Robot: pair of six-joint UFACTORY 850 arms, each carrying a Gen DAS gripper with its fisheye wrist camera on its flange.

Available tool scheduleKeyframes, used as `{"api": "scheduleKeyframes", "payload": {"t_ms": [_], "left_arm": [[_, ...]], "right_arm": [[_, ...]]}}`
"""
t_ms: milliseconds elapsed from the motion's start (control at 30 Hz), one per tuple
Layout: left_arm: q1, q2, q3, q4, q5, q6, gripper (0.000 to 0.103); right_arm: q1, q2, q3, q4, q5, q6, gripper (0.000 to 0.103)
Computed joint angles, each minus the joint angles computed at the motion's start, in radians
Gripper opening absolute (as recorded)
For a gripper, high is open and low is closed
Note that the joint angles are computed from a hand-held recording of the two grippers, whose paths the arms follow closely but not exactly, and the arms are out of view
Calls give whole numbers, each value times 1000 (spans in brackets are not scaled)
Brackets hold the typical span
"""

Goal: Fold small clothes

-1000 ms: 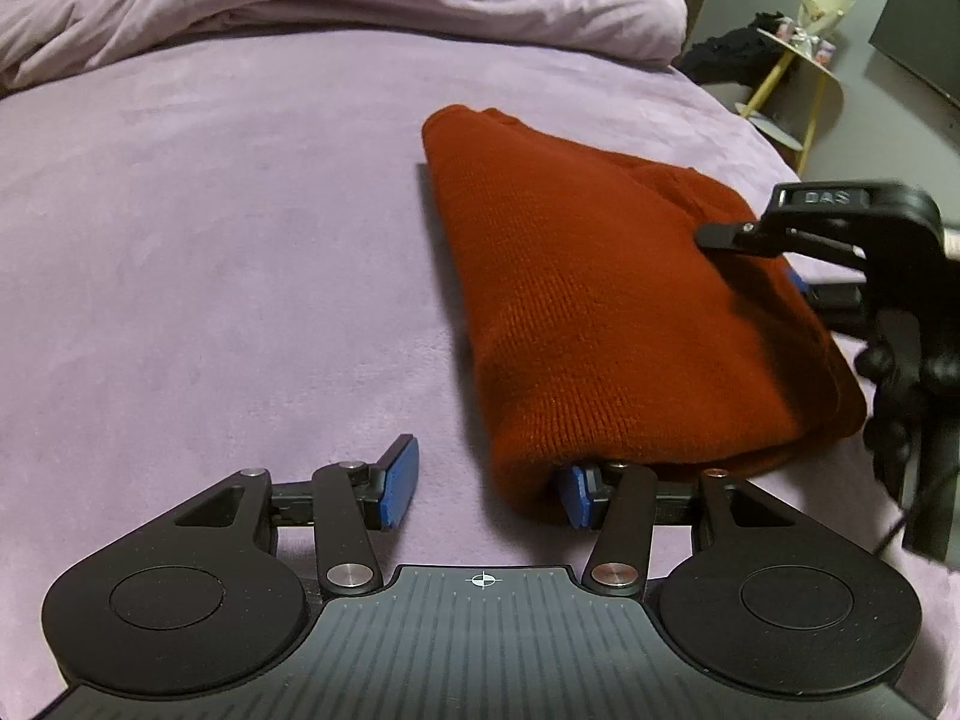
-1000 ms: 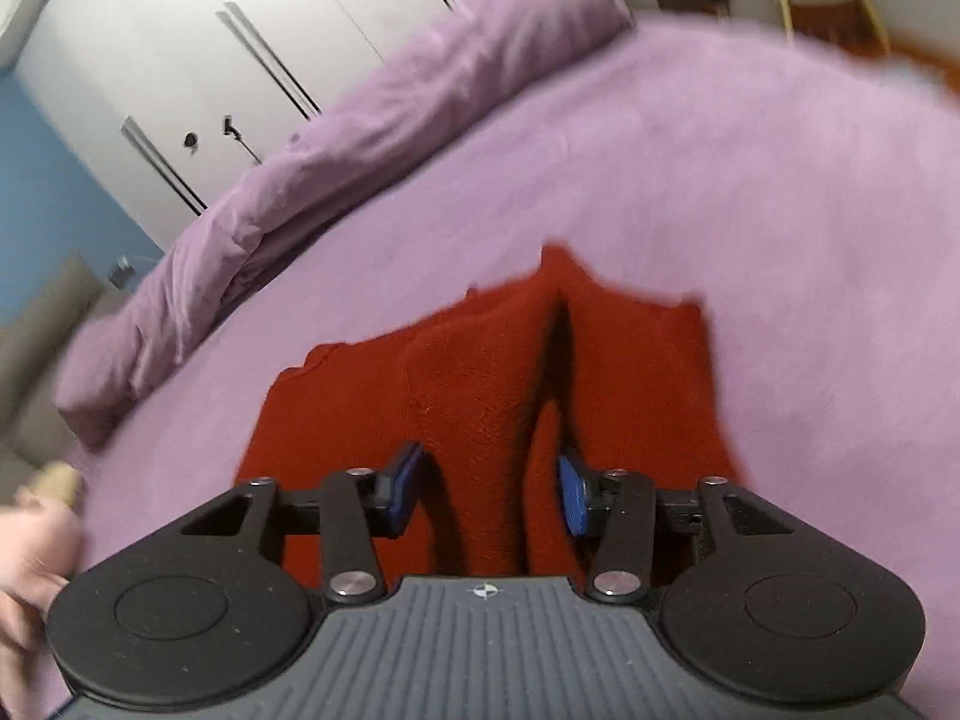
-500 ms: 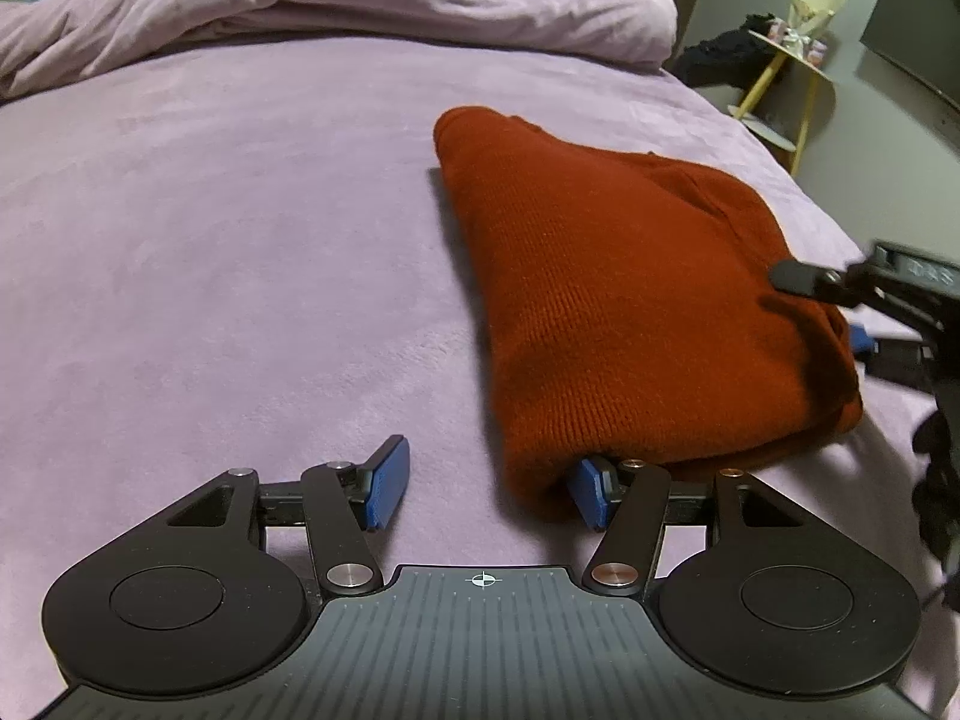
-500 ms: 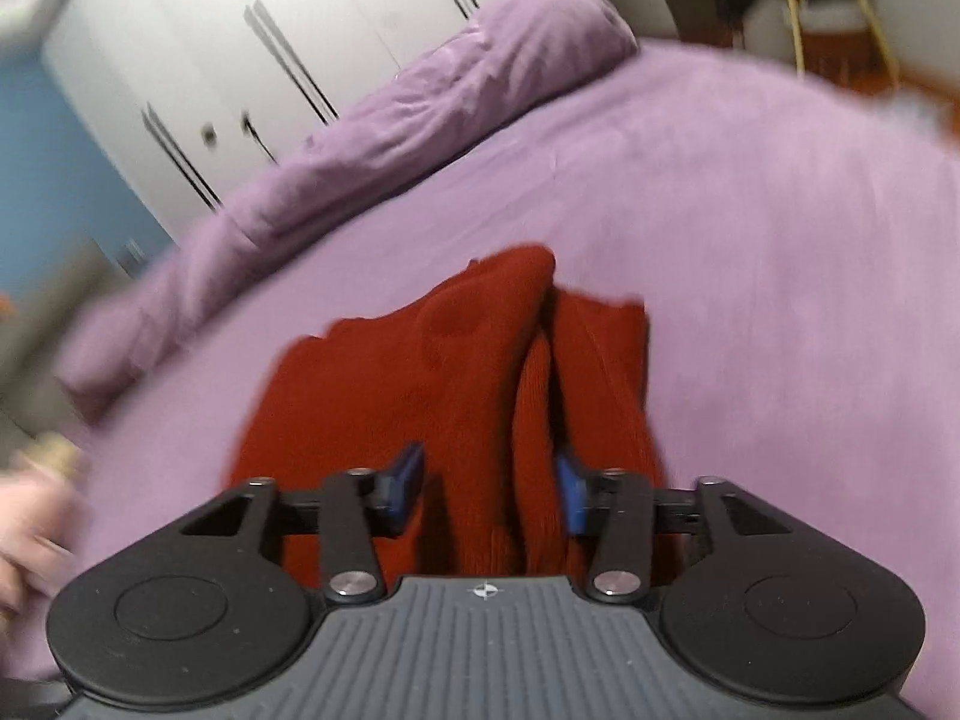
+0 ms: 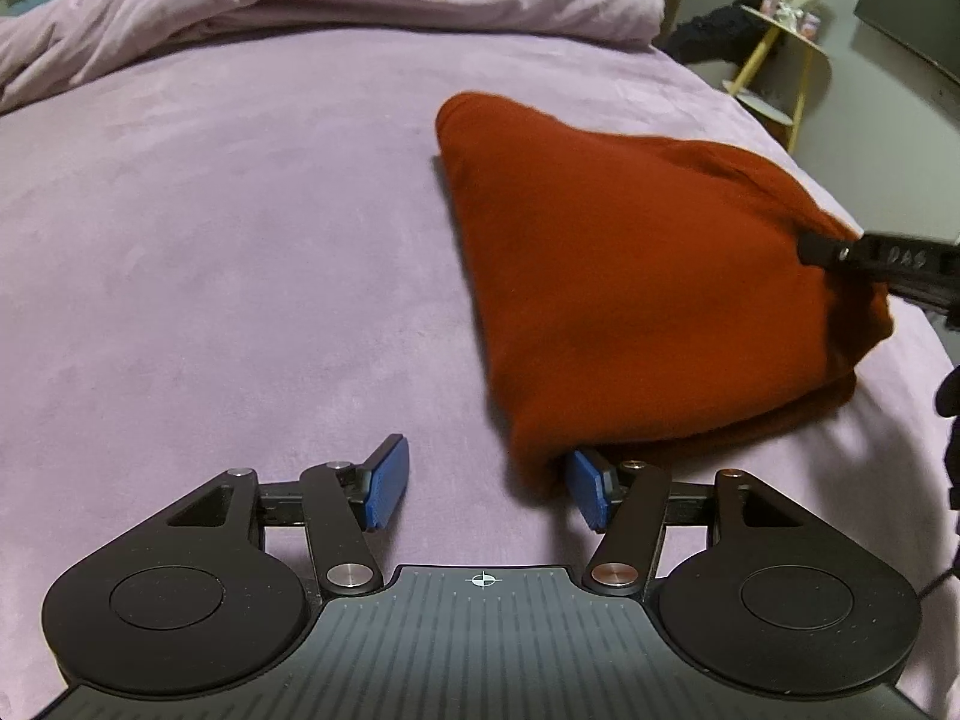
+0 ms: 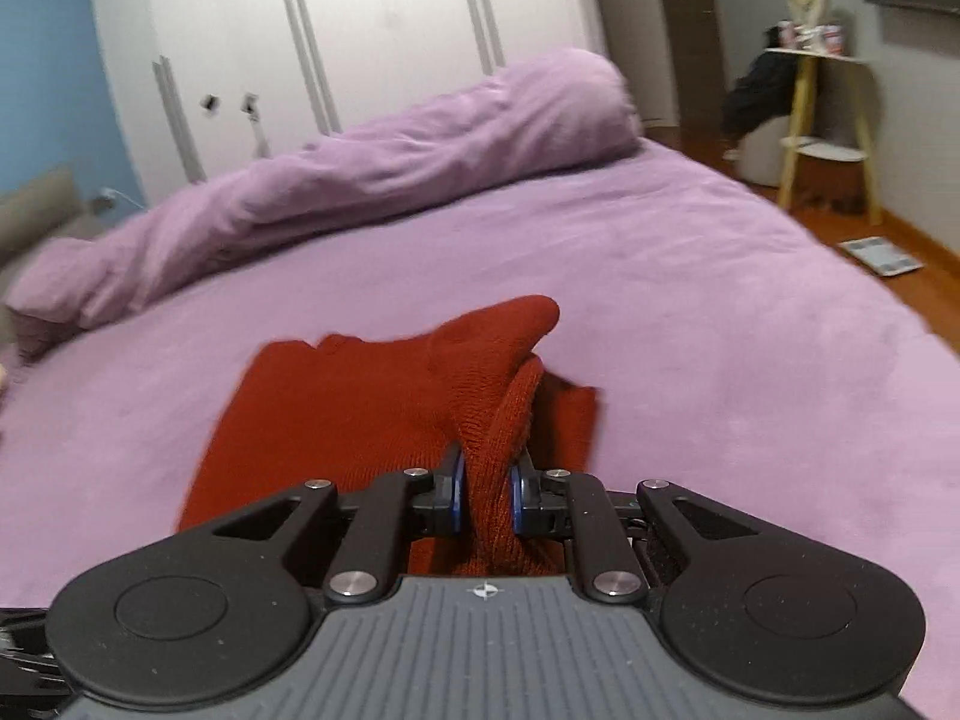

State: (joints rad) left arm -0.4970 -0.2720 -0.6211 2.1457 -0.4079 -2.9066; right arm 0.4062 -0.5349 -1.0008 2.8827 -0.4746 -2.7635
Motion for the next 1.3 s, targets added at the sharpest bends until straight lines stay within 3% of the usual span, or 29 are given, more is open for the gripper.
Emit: {"api": "scheduleKeyframes", "payload": {"t_ms": [133, 200, 267, 367, 500, 567, 833, 933, 1033, 1200, 1300], "left_arm": [[-11, 36, 28, -51, 8, 82, 62], [-14, 74, 54, -92, -4, 128, 60], [-3, 118, 79, -81, -17, 113, 60], [25, 131, 60, -73, -31, 74, 60], [51, 73, -36, -102, -61, 68, 61], [68, 22, -105, -134, -53, 101, 61], [118, -241, -389, -183, -78, 165, 61], [120, -307, -438, -198, -101, 214, 69], [116, -346, -447, -162, -133, 184, 79], [128, -381, -442, -51, -161, 5, 88], [139, -361, -429, -33, -131, -26, 88]], "right_arm": [[-9, -43, -26, 5, 33, -51, 17], [-12, -36, -18, 55, 34, -111, 35], [-23, -16, -7, 105, 36, -92, 41], [-30, 9, 27, 115, -42, -18, 37], [-5, -24, -37, -128, -39, 169, 29], [20, -58, -86, -150, -58, 150, 28], [51, -243, -403, -163, 182, 221, 26], [35, -306, -468, -161, 210, 233, 15], [13, -335, -443, -95, 111, 153, 11], [-31, -362, -406, -192, -60, 312, 11], [-25, -357, -397, -144, -69, 261, 11]]}}
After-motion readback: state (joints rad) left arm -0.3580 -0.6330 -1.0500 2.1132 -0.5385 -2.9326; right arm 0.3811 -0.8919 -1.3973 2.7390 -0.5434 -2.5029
